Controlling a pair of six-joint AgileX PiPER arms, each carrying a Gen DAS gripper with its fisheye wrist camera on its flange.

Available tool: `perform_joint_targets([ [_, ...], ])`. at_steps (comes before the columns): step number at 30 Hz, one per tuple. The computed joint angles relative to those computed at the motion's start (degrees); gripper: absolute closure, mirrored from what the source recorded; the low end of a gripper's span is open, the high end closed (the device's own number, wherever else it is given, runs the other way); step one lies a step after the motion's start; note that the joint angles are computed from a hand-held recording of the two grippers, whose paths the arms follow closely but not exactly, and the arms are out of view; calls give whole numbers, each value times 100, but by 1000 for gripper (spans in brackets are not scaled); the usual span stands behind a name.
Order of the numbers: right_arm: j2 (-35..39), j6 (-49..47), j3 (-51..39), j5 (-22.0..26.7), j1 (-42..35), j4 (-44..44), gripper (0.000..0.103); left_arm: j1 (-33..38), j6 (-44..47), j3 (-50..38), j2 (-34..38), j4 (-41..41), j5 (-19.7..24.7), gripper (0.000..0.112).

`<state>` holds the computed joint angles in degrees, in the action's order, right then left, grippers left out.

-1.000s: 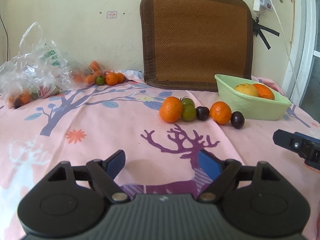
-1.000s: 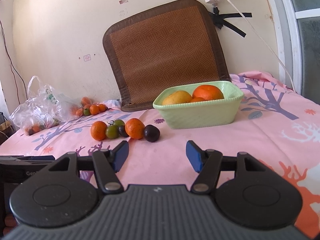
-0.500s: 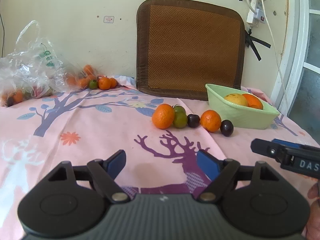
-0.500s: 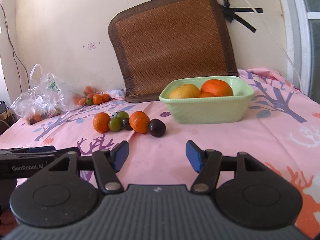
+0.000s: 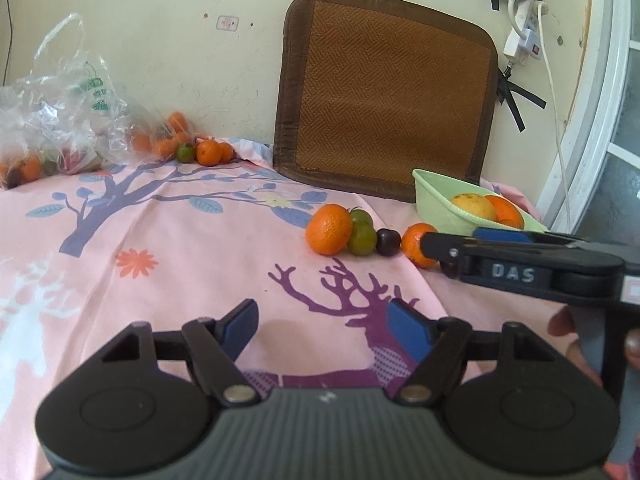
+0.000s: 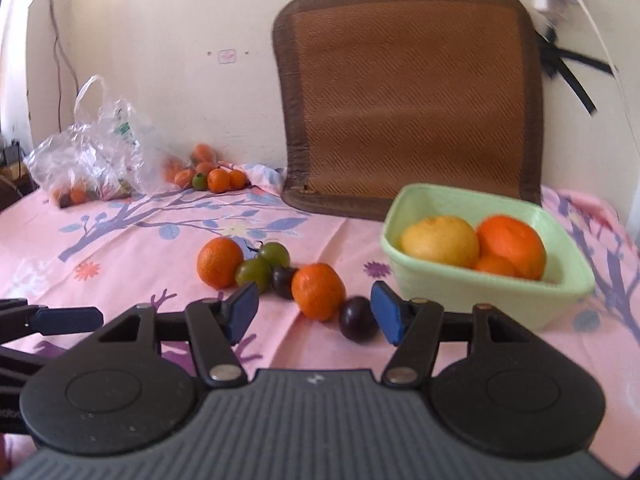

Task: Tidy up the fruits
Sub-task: 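Move the left gripper to the large orange while the right gripper moves to the tangerine, then close the left gripper on the orange while the right gripper closes on the tangerine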

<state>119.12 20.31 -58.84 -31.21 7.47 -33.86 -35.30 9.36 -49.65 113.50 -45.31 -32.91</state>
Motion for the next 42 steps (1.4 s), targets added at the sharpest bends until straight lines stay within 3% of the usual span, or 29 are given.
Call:
perform_joint_targets([
  [2,61,-507,-197,279,151,252,48,265,-662,74,-50,770,71,40],
  [8,392,-1175,-871,1038,325,337,62,731,-453,-169,-116,1708,338,41],
  [11,369,-1143,-793,841,276,280,68,821,-180,-524,58,1790,625,49],
  [17,-294,-753,454,-401,-74,91,68,1035,37,-1548,612,1739,1345,52],
  [22,-524,-246,1089,-560,-351,-421,71,1150,246,-2257,1016,1640,1838,68],
  [25,-526,-143,1242,-731,-455,-491,71,1186,-170,-2198,1038,1969,1700,76],
  [28,-494,21,1192,-723,-492,-624,68,1331,-1530,-1939,900,3088,1646,76],
  [30,-468,20,1200,-761,-517,-663,68,1349,-1971,-1584,736,3420,1360,76],
  [38,-367,92,1243,-742,-614,-1025,63,893,-2548,-282,73,3900,543,77],
  [42,-388,93,1283,-767,-640,-1013,66,469,-1838,-174,36,3289,313,82],
])
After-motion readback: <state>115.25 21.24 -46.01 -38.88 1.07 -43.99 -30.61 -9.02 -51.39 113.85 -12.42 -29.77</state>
